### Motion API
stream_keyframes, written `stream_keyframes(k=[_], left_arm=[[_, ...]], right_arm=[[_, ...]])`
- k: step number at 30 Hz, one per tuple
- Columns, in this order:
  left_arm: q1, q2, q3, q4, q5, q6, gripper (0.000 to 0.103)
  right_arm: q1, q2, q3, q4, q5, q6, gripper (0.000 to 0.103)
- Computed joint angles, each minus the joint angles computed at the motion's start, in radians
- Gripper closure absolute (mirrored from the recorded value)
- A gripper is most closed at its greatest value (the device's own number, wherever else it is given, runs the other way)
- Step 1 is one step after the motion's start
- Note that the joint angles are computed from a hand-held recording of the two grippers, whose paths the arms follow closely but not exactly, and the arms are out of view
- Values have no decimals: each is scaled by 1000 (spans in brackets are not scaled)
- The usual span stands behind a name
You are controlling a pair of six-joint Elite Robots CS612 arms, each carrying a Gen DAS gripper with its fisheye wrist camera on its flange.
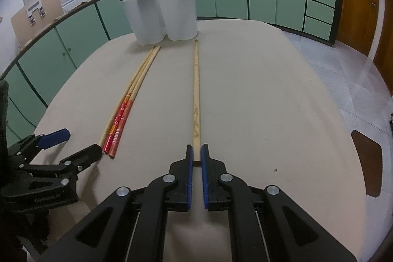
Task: Organize utensils
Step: 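Grasp the other plain wooden chopstick with the left tool while the right tool holds its chopstick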
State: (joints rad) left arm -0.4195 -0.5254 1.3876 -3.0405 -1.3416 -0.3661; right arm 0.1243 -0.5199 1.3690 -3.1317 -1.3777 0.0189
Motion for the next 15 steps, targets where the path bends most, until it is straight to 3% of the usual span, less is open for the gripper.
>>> stream_keyframes(k=[8, 15], left_arm=[[8, -16, 33, -23, 27, -67, 15], [4, -10, 24, -32, 17, -36, 33]], right_arm=[[2, 0, 1, 2, 19, -35, 95], [-2, 0, -2, 15, 36, -31, 95]])
